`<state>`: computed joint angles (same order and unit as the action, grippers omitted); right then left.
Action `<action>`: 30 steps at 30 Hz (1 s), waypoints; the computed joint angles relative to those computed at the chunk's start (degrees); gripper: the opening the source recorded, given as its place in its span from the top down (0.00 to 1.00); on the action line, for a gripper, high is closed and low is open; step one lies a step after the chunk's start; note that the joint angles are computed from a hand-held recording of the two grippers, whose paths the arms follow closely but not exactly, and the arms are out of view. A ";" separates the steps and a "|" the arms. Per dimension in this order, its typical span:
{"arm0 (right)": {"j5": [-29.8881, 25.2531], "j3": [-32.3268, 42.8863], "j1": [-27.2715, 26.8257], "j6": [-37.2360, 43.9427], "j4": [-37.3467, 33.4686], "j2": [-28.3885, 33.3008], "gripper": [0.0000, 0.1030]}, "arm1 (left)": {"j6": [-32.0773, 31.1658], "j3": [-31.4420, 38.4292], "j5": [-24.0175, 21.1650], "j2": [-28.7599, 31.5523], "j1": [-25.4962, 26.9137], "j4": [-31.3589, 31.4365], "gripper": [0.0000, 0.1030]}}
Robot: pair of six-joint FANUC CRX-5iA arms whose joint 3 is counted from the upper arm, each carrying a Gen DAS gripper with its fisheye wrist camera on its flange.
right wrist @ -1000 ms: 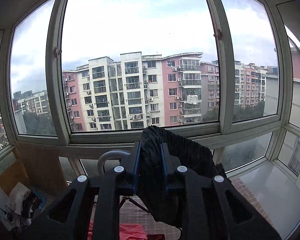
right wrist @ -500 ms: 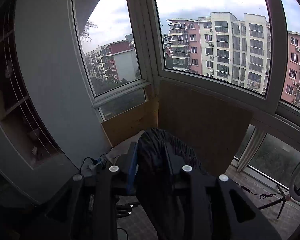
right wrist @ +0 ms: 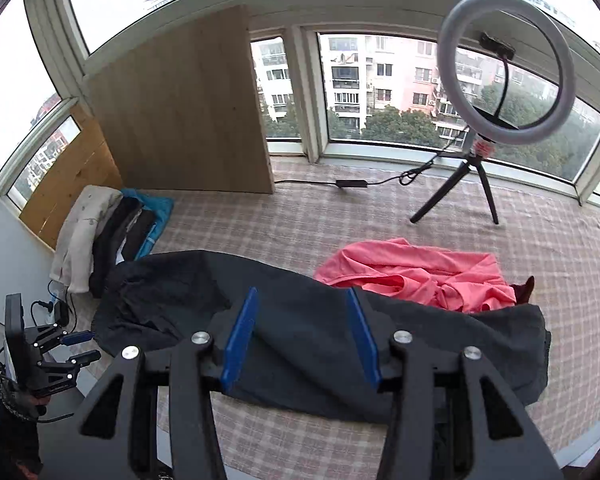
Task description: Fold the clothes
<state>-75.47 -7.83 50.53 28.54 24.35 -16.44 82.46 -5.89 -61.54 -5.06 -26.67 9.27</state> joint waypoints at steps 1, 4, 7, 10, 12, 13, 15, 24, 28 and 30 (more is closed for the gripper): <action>-1.50 -5.20 -0.45 -4.34 -0.69 -3.98 0.56 | -2.03 2.37 0.51 3.45 -2.46 1.77 0.62; -7.62 -19.39 1.58 -17.18 -1.37 -15.48 0.56 | -6.40 11.86 0.13 14.79 -8.24 6.50 0.62; -15.04 -29.27 3.97 -26.34 1.51 -24.02 0.56 | -4.09 23.62 -2.76 24.13 -12.63 3.31 0.62; -15.56 -34.37 -0.01 -26.72 2.65 -31.09 0.56 | -2.81 29.09 -5.20 28.46 -13.59 2.52 0.62; -9.63 -34.94 -7.41 -21.46 1.18 -31.96 0.54 | -0.32 28.46 -5.45 27.83 -13.14 0.80 0.62; -6.51 -34.60 -11.22 -18.26 -0.19 -31.45 0.54 | 1.49 26.78 -5.15 26.57 -12.56 -0.06 0.62; -1.62 -33.38 -15.55 -10.32 -2.29 -27.39 0.46 | 6.25 21.56 -4.22 22.70 -10.57 -1.59 0.62; 5.17 -30.25 -18.34 3.02 -0.70 -10.26 0.69 | 30.86 -5.86 -8.64 -1.87 3.86 -12.70 0.62; 4.04 -29.67 -16.43 3.23 0.70 -11.80 0.94 | 33.95 -11.91 -9.31 -8.78 9.83 -14.52 0.62; 2.91 -28.99 -16.13 2.57 1.11 -13.29 0.96 | 32.85 -14.14 -7.91 -11.35 12.66 -13.26 0.61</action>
